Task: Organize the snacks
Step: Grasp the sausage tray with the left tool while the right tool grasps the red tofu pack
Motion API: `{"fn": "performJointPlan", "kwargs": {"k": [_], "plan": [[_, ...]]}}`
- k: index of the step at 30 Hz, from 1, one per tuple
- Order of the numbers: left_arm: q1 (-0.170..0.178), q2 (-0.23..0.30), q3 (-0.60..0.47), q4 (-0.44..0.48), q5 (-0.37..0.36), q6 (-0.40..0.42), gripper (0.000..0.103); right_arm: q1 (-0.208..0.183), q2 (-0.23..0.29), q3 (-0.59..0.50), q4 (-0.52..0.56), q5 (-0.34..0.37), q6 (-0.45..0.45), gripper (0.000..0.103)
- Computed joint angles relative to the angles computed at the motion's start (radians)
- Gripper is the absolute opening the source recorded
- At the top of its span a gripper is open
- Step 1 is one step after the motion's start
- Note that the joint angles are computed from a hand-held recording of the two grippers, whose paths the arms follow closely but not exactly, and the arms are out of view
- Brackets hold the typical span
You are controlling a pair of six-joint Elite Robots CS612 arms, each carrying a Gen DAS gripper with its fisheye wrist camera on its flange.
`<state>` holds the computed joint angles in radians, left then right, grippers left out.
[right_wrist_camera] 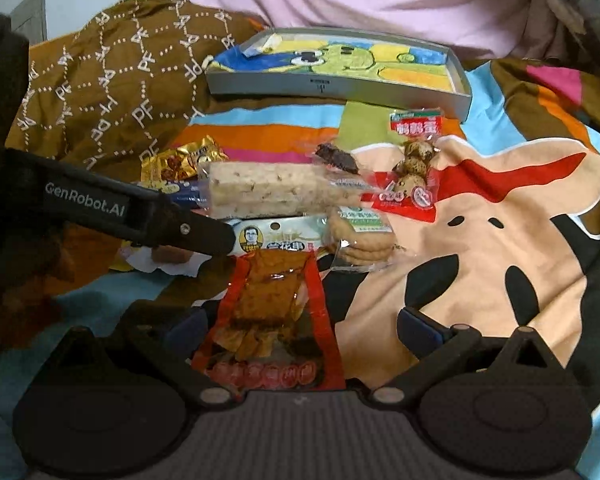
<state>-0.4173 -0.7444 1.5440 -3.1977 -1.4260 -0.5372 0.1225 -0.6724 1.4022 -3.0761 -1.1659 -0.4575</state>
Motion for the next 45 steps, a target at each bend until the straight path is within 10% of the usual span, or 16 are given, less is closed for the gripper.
{"fn": "performJointPlan", "kwargs": {"k": [18, 24, 34, 45], "plan": [[-0.024, -0.040, 0.031, 0.116, 0.120, 0.081, 0.074, 0.021, 0.009, -0.016, 0.042, -0.052, -0.032, 0.088], [-0.027, -0.039, 0.035, 0.110, 0.143, 0.067, 0.086, 0.015, 0.006, -0.014, 0.047, -0.035, -0.031, 0.081], [-0.028, -0.029, 0.026, 0.100, 0.150, 0.117, 0.078, 0.022, 0.015, -0.030, 0.056, -0.040, -0.095, 0.089], [-0.016, -0.056, 0.040, 0.136, 0.073, 0.059, 0.065, 0.020, 0.006, -0.011, 0.031, -0.026, -0.096, 0.072]]}}
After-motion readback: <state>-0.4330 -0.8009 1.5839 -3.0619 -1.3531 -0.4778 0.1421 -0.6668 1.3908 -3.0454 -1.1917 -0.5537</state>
